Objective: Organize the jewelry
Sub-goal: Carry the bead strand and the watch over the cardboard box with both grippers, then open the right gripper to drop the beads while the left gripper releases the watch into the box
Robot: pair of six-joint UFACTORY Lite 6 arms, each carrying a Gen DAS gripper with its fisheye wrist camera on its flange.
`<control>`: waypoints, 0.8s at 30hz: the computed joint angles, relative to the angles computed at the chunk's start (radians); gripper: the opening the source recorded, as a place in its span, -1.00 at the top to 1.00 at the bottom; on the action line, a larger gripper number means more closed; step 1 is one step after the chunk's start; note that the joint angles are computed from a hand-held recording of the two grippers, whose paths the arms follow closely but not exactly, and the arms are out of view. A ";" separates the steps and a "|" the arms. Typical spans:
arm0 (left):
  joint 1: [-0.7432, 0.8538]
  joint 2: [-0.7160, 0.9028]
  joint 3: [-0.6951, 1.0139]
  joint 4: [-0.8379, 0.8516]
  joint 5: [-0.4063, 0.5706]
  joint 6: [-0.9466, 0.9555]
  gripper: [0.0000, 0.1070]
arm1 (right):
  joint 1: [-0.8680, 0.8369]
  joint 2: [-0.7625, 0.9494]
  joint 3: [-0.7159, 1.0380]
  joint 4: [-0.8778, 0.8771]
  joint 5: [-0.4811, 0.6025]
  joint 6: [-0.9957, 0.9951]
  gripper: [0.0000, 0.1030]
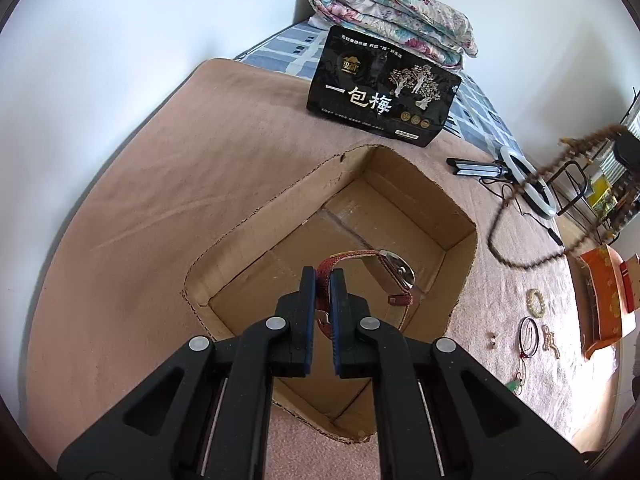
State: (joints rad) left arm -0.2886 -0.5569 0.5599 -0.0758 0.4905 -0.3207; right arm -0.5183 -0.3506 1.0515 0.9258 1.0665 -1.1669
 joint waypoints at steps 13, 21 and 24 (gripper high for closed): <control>0.017 0.081 -0.018 -0.066 -0.036 0.033 0.92 | 0.291 0.108 -0.061 -0.106 -0.316 0.154 0.79; -0.011 0.173 -0.018 -0.030 -0.074 -0.012 0.91 | 0.383 0.189 -0.112 -0.151 -0.440 0.206 0.79; -0.020 0.181 -0.022 -0.015 -0.079 -0.029 0.91 | 0.402 0.215 -0.134 -0.159 -0.477 0.217 0.79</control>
State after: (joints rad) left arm -0.3089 -0.3756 0.5377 -0.0904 0.4115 -0.3498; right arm -0.1163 -0.1358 0.9178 0.7664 0.5893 -0.9501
